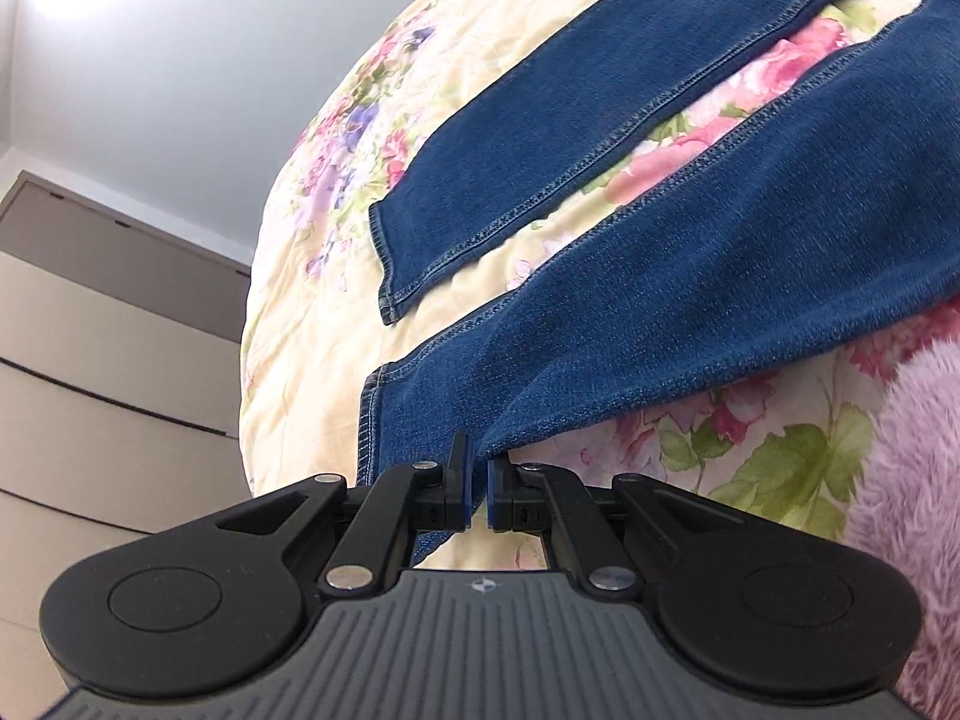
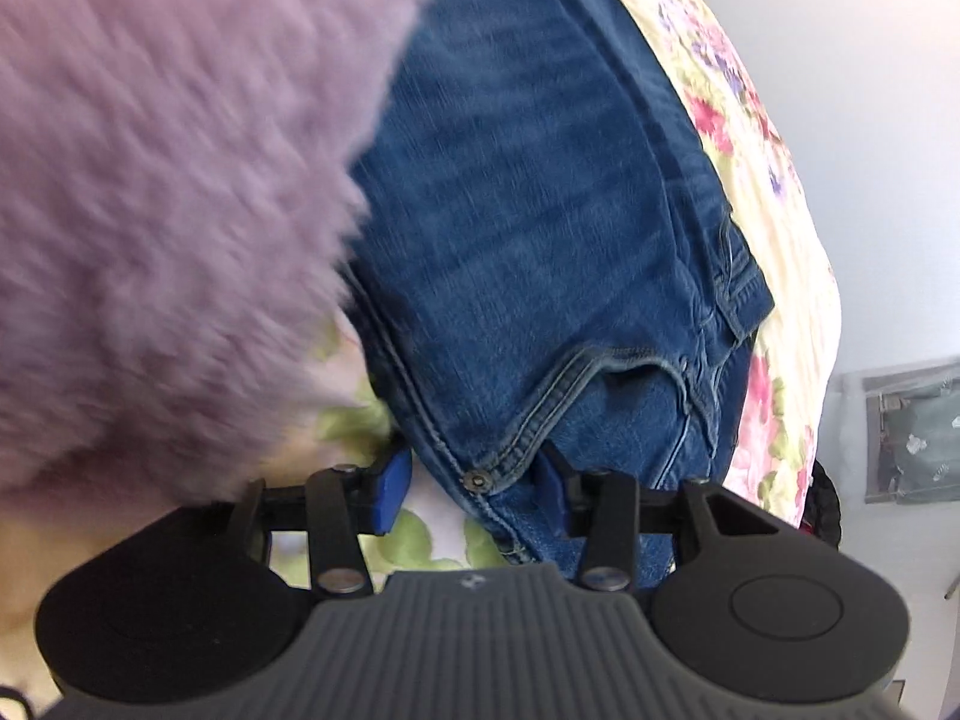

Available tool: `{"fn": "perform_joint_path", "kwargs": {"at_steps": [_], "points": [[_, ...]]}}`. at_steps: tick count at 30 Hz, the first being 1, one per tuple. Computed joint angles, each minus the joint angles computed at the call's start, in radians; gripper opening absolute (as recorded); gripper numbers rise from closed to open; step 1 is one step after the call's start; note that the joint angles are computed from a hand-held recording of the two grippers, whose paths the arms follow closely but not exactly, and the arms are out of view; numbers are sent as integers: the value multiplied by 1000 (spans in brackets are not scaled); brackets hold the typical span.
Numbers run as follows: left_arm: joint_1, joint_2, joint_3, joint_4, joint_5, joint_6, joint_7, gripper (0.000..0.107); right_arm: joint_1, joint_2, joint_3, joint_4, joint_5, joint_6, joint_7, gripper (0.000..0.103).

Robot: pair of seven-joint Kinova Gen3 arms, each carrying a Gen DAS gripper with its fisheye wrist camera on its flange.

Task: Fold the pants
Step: 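Close the left tool on the leg hem while the right tool grips the waistband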

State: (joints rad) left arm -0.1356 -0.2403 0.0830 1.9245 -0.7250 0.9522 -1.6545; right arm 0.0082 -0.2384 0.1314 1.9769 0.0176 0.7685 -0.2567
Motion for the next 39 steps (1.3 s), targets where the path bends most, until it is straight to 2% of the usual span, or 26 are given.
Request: {"fn": "perform_joint_path", "kwargs": {"at_steps": [2, 4, 7, 12, 14, 18, 22, 25, 28, 32, 35, 39], "points": [[-2, -4, 8, 5, -5, 4, 19, 4, 4, -4, -2, 22, 3, -24, -9, 38], [-4, -3, -1, -2, 10, 6, 21, 4, 4, -23, -5, 65, 22, -81, -3, 28], [-10, 1, -15, -2, 20, -11, 21, 4, 3, -47, 2, 93, 21, -128, -18, 20], [-25, -12, -8, -8, 19, -35, 71, 4, -11, -99, 19, 92, -1, -196, -64, 15], [-34, -14, -12, -26, 31, -42, 91, 4, -19, -110, 21, 70, -11, -219, -96, 15], [-55, -13, 2, -73, 26, -42, 148, 3, -13, -84, 31, -70, -86, -147, -245, 15], [-58, 44, 7, -179, 37, 8, 187, 3, -55, -44, 32, -158, -15, -156, -400, 15], [-39, 103, 24, -248, -15, 48, 248, 3, -71, 7, 5, -213, 62, -176, -522, 15], [-2, 172, 27, -306, -85, 76, 309, 3, -35, 75, -65, -272, 142, -185, -644, 15], [47, 275, -7, -400, -127, 103, 349, 3, 35, 179, -177, -367, 247, -176, -807, 15], [83, 361, -41, -458, -150, 108, 354, 3, 0, 268, -188, -455, 344, -144, -927, 15], [142, 476, -93, -519, -218, 98, 394, 3, -88, 425, -128, -607, 379, -74, -1008, 15]]}}
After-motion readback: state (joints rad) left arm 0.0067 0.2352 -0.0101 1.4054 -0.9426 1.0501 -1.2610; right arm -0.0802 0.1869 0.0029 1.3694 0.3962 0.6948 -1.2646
